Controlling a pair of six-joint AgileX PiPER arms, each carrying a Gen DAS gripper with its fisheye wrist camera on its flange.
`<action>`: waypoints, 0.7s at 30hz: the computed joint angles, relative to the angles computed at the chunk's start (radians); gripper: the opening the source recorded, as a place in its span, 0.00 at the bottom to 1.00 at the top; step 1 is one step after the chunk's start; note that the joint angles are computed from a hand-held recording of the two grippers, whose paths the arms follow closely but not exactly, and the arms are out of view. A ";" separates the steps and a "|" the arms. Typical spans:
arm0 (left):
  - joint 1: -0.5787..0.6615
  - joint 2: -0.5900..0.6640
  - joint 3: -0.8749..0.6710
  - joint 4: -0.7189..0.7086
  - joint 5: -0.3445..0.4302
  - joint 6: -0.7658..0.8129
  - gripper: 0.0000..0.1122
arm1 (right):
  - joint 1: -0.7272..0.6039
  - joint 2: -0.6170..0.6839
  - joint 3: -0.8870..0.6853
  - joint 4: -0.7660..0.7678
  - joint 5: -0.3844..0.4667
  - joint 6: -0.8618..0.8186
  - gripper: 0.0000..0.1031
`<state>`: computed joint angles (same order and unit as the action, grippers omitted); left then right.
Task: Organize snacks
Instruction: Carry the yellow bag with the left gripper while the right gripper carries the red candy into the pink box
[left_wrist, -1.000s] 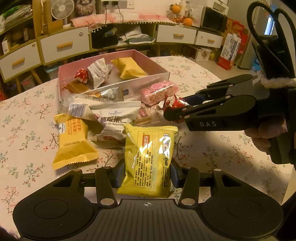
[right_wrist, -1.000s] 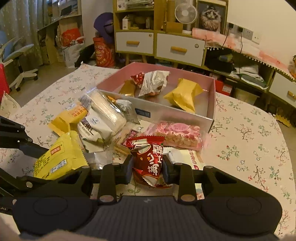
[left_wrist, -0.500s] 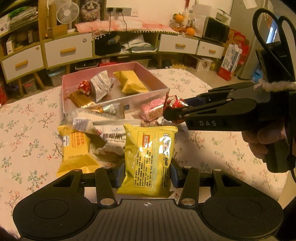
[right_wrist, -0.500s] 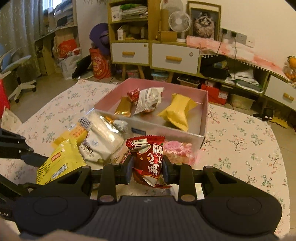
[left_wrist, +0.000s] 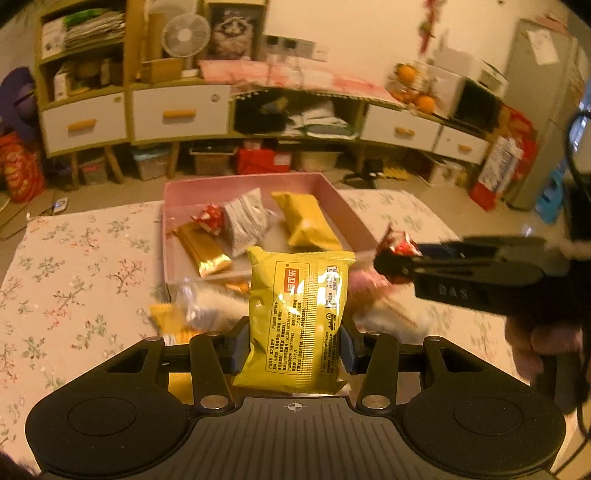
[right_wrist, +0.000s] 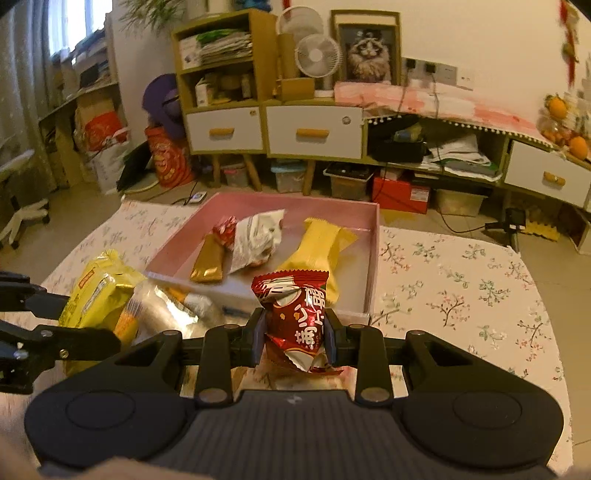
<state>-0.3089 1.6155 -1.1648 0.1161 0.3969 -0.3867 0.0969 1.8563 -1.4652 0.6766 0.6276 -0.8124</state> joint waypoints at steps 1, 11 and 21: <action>0.004 0.018 -0.026 0.001 0.010 -0.005 0.40 | 0.002 0.014 -0.022 -0.008 0.004 0.026 0.28; 0.055 0.326 -0.446 -0.075 0.153 0.074 0.40 | 0.007 0.152 -0.170 -0.047 -0.008 0.147 0.28; 0.093 0.565 -0.736 -0.200 0.276 0.167 0.40 | 0.005 0.253 -0.270 -0.056 0.041 0.191 0.28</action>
<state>-0.2162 2.1800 -1.9008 -0.0837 0.6727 -0.2194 0.1020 2.1091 -1.7354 0.6206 0.6689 -0.6213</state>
